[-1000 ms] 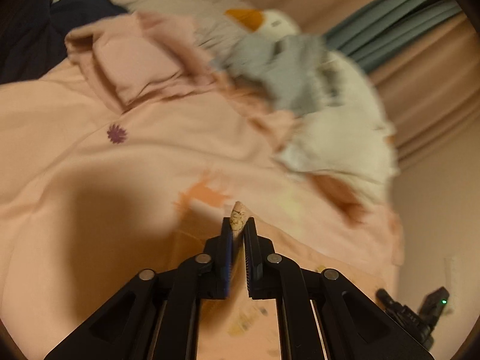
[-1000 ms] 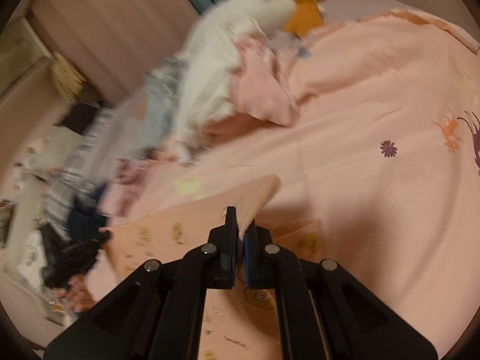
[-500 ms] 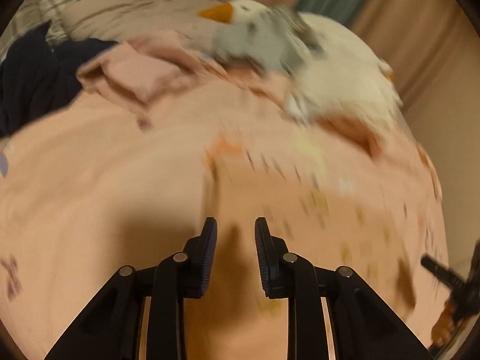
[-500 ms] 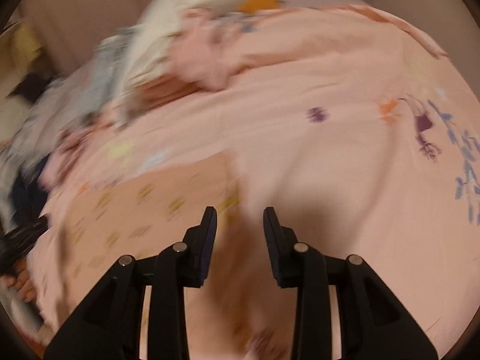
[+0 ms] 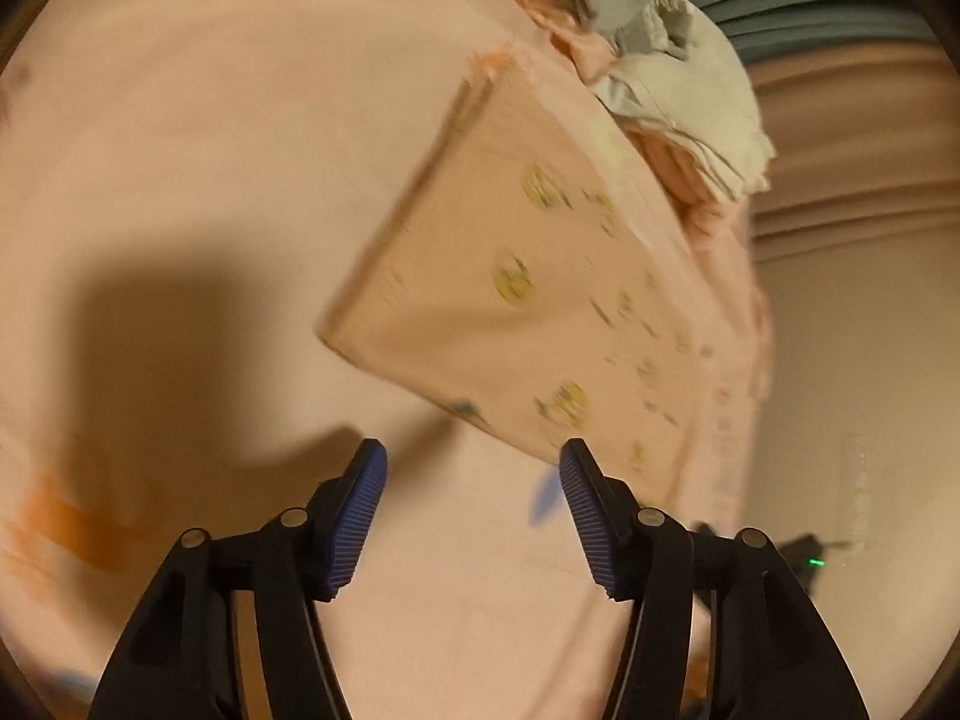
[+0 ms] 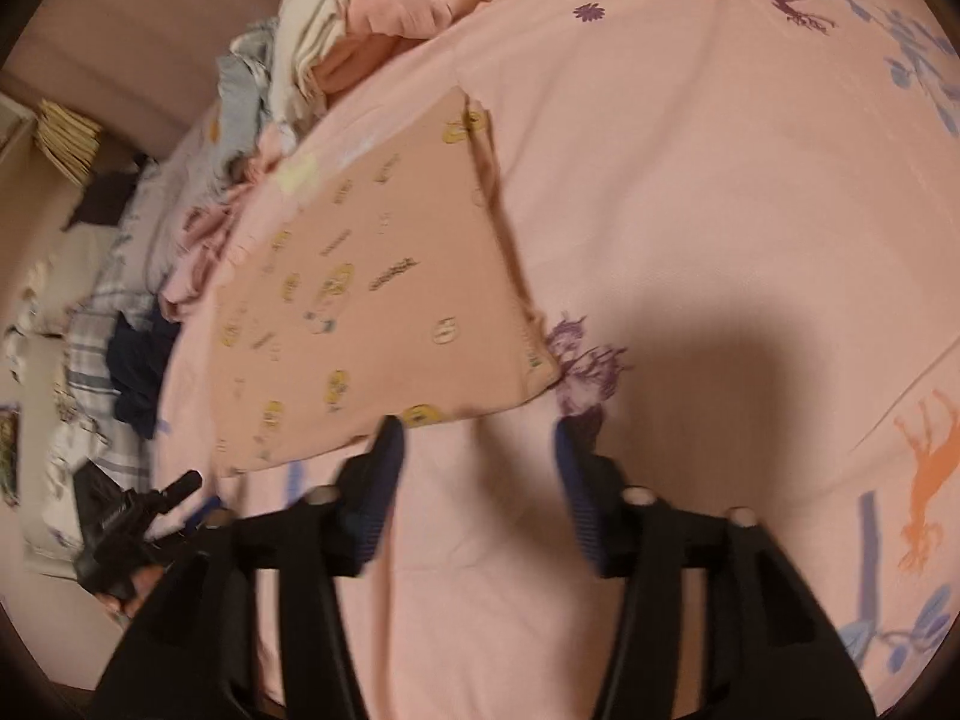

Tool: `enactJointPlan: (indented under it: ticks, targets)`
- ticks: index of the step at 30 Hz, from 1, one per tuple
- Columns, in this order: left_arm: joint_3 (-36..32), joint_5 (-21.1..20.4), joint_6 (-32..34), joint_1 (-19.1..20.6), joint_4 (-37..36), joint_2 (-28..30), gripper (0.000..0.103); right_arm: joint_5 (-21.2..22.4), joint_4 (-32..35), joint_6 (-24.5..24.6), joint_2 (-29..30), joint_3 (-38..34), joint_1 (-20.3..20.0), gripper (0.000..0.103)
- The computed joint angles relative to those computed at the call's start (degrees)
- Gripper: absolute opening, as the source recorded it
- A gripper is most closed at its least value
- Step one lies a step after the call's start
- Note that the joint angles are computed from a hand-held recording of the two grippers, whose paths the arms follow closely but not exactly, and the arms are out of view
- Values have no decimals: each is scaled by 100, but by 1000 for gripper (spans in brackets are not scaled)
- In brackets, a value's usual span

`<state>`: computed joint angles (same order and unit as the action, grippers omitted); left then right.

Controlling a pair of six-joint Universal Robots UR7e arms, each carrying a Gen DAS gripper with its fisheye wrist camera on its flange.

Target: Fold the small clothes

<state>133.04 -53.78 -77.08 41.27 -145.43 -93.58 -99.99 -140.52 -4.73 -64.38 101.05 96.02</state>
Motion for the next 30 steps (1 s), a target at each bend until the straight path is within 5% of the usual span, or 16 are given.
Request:
enactJointPlan:
  ticks: [5, 8, 16, 18, 22, 25, 30]
  targets:
    - [-49, -544, 113, 501, -1289, 785, 58, 688, -2, 476, 214, 53, -80, 57]
    - [5, -298, 212, 522, -2031, 986, 58, 959, 19, 907, 450, -19, -138, 57]
    - [-406, 25, 943, 797, -2556, 1490, 58, 1574, -411, 1240, 740, -198, -334, 55]
    - [-530, 113, 1108, 846, -2468, 1560, 57, 1562, -455, 1363, 931, -391, -273, 54]
    - [-1069, 519, 1078, 919, -1263, 1732, 23, 1378, -489, 1414, 1210, -710, -155, 40]
    - [-1092, 919, 743, 815, -1010, 1792, 18, 1066, -717, 1288, 1378, -788, -58, 14]
    - [-1302, 1895, 700, 304, 134, 1866, 13, 1009, -981, 971, 1386, -744, -5, 11]
